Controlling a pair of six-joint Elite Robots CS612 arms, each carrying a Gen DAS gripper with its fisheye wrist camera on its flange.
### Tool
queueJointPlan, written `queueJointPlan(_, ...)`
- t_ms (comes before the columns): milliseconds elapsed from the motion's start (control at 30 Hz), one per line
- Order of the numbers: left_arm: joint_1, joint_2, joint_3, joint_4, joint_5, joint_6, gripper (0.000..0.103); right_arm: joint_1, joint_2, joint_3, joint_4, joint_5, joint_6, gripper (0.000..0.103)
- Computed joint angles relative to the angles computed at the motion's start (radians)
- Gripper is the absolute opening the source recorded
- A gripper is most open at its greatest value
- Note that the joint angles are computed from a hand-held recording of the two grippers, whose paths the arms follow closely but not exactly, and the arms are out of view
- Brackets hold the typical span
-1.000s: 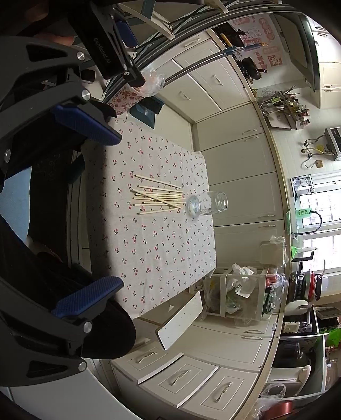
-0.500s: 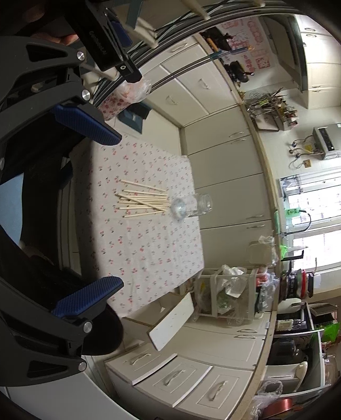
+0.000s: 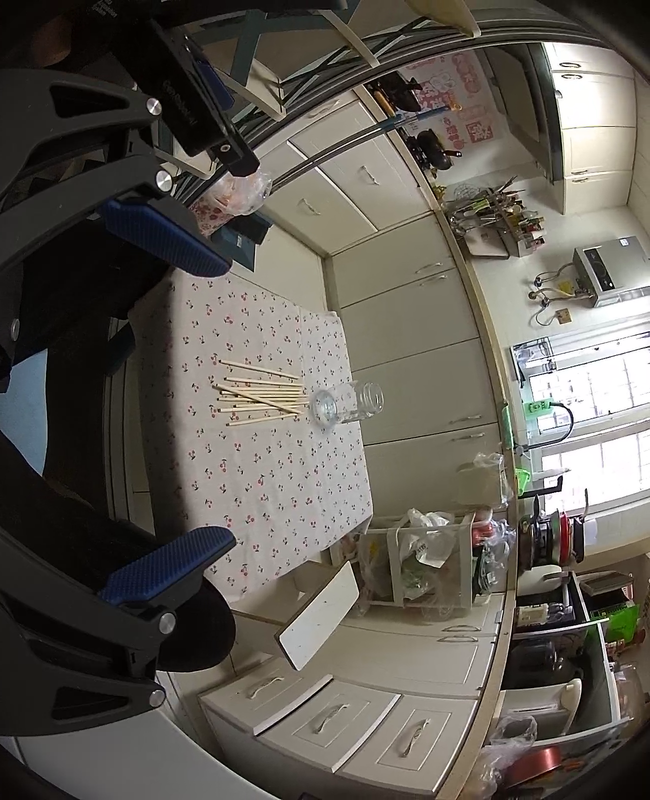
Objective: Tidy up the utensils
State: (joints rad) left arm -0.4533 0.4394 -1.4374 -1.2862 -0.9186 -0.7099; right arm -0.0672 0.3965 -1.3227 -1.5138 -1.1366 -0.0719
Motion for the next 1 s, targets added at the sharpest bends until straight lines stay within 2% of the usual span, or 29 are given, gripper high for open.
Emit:
queueJointPlan(100,-0.005,0.005,-0.009,-0.004,0.013,0.016,0.095,0.007,0.017,-0.025,-0.036,-0.013,-0.029,0.096)
queueJointPlan(167,-0.007,0.008,-0.013,-0.009,0.013,0.03,0.095,0.008,0.029,-0.04,-0.053,0.004,-0.06,0.096)
queueJointPlan(267,-0.011,0.012,-0.018,-0.013,0.016,0.047,0.095,0.011,0.031,-0.045,-0.046,0.002,-0.084,0.096)
queueJointPlan(400,-0.015,0.016,-0.023,-0.02,0.041,0.044,0.095,0.011,0.026,-0.039,-0.022,0.0,-0.084,0.096)
queueJointPlan(1000,-0.015,0.012,-0.015,-0.011,0.019,0.042,0.095,0.008,0.025,-0.039,-0.004,-0.028,-0.048,0.096)
